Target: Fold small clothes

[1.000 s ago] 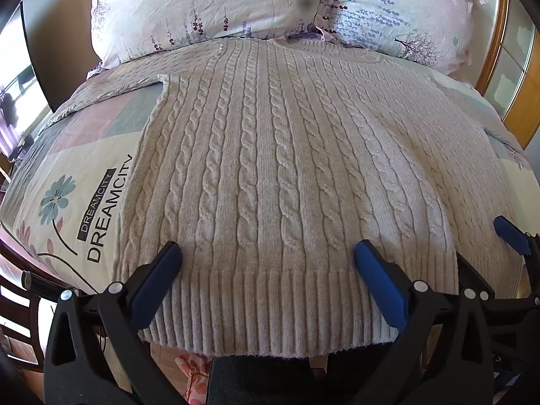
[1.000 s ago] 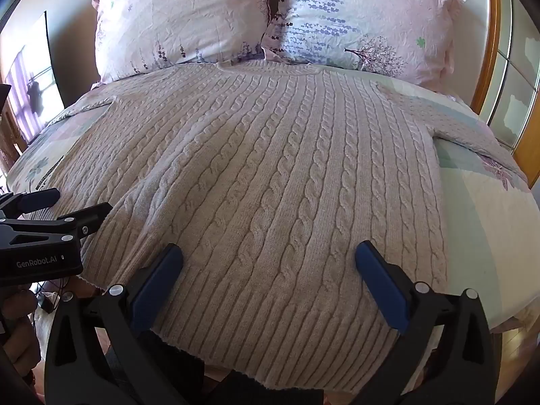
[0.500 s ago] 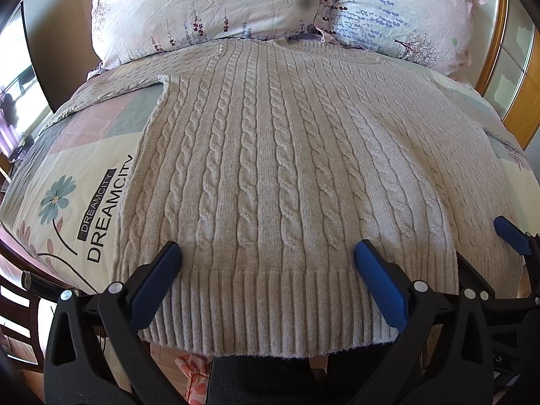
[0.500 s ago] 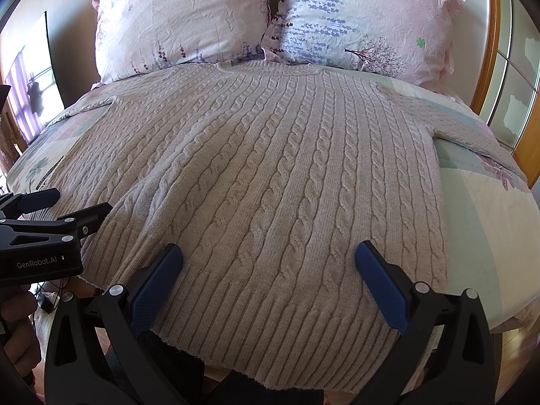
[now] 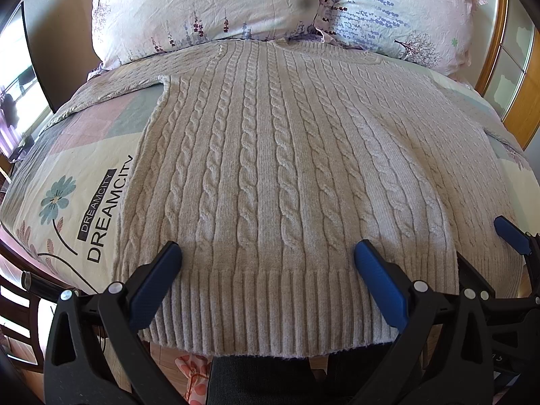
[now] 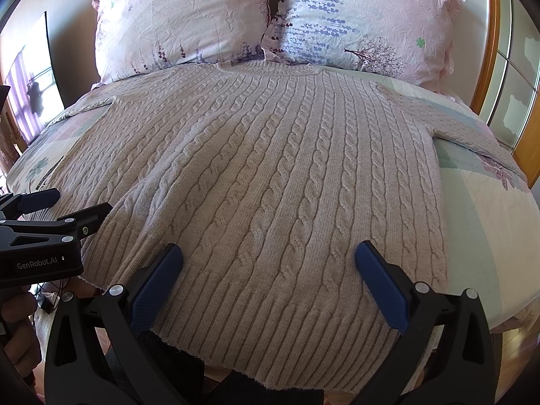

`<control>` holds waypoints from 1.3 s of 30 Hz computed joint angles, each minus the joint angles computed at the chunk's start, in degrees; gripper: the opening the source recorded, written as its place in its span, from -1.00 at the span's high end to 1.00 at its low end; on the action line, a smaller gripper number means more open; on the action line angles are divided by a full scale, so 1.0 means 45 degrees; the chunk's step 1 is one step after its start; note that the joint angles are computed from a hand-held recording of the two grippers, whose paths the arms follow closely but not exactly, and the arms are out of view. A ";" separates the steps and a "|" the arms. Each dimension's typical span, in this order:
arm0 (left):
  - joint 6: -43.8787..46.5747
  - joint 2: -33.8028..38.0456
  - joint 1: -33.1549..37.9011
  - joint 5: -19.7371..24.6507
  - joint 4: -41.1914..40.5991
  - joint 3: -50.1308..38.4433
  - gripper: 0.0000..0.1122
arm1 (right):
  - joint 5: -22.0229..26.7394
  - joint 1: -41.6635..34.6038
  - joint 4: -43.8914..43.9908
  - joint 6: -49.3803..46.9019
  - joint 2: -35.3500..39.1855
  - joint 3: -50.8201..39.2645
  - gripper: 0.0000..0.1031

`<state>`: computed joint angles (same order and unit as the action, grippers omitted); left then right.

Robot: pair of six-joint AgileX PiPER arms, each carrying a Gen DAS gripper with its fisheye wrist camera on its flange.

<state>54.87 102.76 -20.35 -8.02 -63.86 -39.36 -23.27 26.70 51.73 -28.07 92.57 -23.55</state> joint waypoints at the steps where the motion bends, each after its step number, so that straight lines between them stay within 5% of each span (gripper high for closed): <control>1: 0.0000 0.0000 0.0000 0.0000 0.0000 0.0000 -0.81 | 0.0000 0.0000 0.0000 0.0000 0.0000 0.0000 -0.97; 39: 0.0881 0.0130 0.0037 0.0068 -0.0842 -0.0222 -0.81 | -0.0093 0.0132 0.0158 -0.0080 -0.0044 0.0015 -0.97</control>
